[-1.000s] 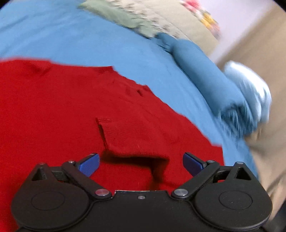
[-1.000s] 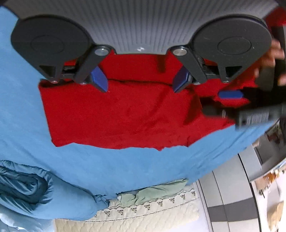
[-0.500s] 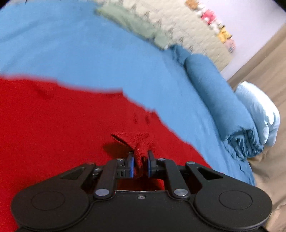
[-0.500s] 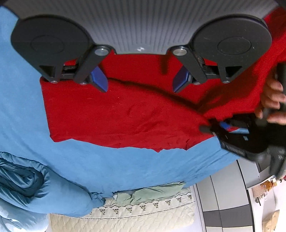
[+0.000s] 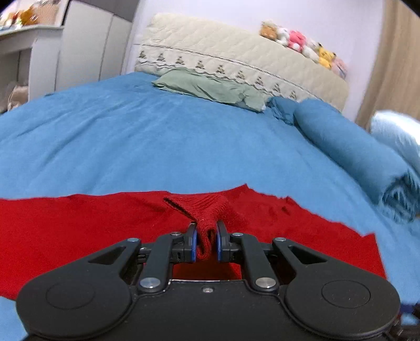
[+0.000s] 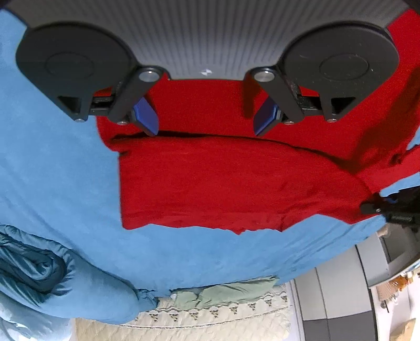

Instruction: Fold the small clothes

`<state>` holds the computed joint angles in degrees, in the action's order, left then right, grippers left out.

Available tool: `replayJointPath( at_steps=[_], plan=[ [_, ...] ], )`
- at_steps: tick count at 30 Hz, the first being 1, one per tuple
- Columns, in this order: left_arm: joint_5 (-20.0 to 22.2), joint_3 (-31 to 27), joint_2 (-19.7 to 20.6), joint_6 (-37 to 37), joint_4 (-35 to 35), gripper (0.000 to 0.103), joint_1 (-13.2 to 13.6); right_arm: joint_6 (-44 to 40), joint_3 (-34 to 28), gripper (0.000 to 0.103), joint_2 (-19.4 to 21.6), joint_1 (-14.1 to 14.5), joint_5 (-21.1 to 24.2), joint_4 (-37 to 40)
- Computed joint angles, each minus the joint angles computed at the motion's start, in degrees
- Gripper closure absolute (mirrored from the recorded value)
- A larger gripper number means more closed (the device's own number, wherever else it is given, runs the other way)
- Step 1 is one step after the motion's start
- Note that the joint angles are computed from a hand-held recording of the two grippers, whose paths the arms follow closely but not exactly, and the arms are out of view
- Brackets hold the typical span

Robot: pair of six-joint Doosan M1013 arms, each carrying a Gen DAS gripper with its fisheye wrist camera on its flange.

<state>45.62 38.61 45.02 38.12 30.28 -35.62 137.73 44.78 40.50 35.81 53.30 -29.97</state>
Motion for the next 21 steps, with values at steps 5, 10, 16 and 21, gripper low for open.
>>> replayJointPath(
  at_steps=[5,10,16,21],
  plan=[
    [4.99,-1.01,1.36,4.81,4.30,0.071,-1.16,1.33,1.28,0.008,-0.57,-0.15,-0.46,0.01],
    [14.84,-5.17,3.99,7.34,8.17,0.025,-1.45,1.09,0.81,0.008,-0.38,0.06,-0.53,0.19],
    [11.37,-0.95,0.87,-2.54,5.87,0.018,0.90,-0.41,0.32,0.008,-0.24,0.23,-0.88,-0.45],
    [9.22,-4.82,1.69,3.47,-5.03,0.021,3.73,-1.07,-0.14,0.008,-0.10,-0.09,-0.85,-0.04]
  ],
)
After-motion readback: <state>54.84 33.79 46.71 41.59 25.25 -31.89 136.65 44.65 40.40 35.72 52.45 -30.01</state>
